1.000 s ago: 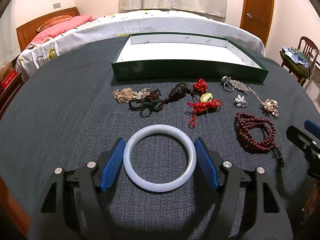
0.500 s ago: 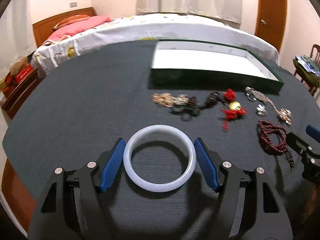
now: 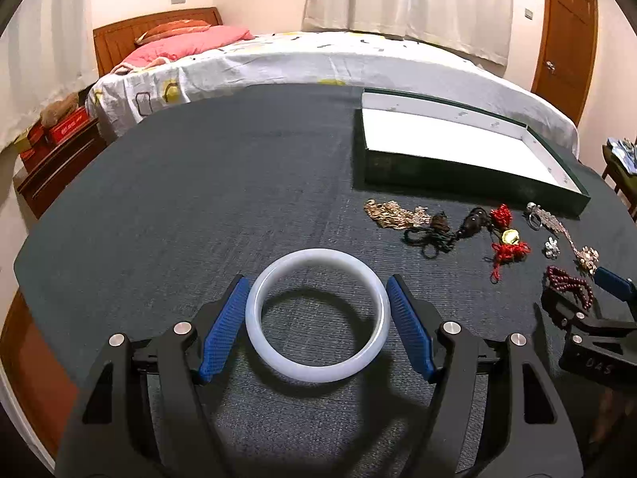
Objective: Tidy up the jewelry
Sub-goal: 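Close the right tool on the dark red bead string and lift it, then carry the bangle and bead string into the white tray and open both tools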
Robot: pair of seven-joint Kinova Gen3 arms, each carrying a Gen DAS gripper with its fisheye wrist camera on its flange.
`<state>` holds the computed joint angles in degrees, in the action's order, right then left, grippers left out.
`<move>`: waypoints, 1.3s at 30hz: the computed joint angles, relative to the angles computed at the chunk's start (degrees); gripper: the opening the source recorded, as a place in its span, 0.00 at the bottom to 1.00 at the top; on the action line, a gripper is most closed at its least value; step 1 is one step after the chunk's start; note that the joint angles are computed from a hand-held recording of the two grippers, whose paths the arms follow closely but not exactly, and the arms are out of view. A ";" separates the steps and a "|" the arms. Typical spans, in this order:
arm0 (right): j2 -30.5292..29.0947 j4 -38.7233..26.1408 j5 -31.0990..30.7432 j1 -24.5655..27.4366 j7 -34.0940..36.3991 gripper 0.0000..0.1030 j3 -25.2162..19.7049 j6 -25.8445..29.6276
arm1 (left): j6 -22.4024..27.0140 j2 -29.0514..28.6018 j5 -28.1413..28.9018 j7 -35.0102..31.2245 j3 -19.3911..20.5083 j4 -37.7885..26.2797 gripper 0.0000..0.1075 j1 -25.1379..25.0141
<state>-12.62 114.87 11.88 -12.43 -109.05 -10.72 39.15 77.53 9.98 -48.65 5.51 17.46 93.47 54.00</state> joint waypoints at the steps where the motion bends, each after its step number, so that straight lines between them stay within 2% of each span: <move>1: 0.28 -0.24 -0.99 -0.21 0.79 0.94 0.74 0.39 | -0.31 -0.11 0.05 0.17 -0.05 0.19 0.64 -0.09; 5: 0.14 -0.18 -6.48 -0.54 4.80 0.93 4.30 0.23 | -0.12 0.05 -0.38 0.31 0.03 0.16 0.64 0.12; 8: -0.67 0.48 -7.65 -0.52 6.44 0.91 4.27 -0.16 | 0.16 0.28 -0.68 0.42 0.07 0.02 0.64 0.42; 10: -1.62 1.42 -6.42 0.60 6.08 0.72 2.62 -1.01 | 0.13 0.41 -0.62 0.35 0.04 -0.14 0.64 0.53; 14: -3.06 2.76 -8.10 -0.57 9.34 0.55 3.57 -2.46 | 0.49 0.76 -0.90 0.07 -0.01 -0.59 0.64 0.99; 18: -4.11 3.77 -11.23 -1.92 13.42 0.26 4.95 -3.68 | 1.06 1.04 -1.43 0.21 -0.10 -1.03 0.64 1.62; 19: -4.22 3.87 -11.96 -1.98 14.13 0.22 5.24 -3.78 | 1.22 1.10 -1.67 0.18 -0.10 -1.20 0.64 1.82; 22: -4.71 4.12 -15.88 -2.65 17.21 0.16 7.92 -3.75 | 1.50 1.34 -2.20 0.17 -0.12 -1.67 0.64 2.32; 24: -5.06 4.20 -17.99 -2.49 18.72 0.16 9.10 -3.59 | 1.65 1.50 -2.53 0.21 -0.13 -1.95 0.64 2.69; 27: -5.89 4.21 -18.79 -1.48 19.33 0.12 8.52 -3.81 | 1.98 1.83 -3.04 -0.04 -0.17 -2.54 0.64 3.29; 39: -8.57 2.74 -22.39 -1.06 22.49 0.11 10.83 -3.76 | 3.01 2.07 -5.54 -1.11 -0.34 -5.39 0.64 5.20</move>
